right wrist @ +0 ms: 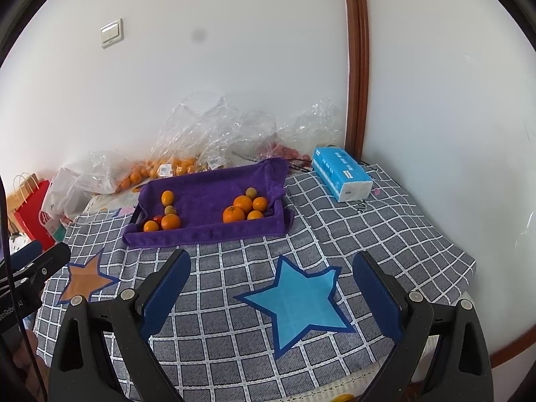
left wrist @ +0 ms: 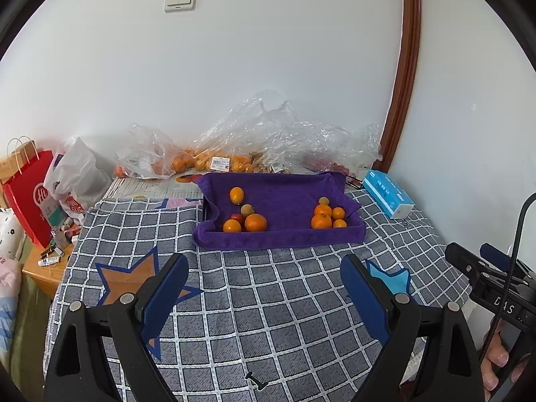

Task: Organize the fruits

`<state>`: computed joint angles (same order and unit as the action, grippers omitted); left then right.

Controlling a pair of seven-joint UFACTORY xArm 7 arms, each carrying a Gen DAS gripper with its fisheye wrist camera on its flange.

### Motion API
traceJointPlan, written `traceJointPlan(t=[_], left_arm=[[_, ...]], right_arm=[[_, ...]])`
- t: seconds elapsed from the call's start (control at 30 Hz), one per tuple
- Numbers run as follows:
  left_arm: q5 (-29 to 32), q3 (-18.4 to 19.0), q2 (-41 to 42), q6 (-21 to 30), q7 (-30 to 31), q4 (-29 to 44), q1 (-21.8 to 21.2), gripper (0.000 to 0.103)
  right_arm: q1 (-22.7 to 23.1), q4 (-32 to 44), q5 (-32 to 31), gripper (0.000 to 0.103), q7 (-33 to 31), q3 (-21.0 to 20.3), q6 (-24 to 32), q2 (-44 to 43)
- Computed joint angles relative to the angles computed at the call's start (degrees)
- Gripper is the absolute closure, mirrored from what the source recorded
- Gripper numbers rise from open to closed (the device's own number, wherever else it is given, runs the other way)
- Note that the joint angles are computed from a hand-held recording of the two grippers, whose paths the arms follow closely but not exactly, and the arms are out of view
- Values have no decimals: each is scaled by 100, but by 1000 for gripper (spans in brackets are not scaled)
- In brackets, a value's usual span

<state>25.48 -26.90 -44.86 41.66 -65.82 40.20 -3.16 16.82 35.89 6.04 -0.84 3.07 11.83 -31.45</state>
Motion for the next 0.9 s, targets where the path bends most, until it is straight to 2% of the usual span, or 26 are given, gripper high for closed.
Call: traceJointPlan(t=[0.9], left_arm=[[-53, 44, -40, 31, -13, -52, -37, 11]], right_arm=[[16, -11, -39, 7, 46, 24, -8, 25]])
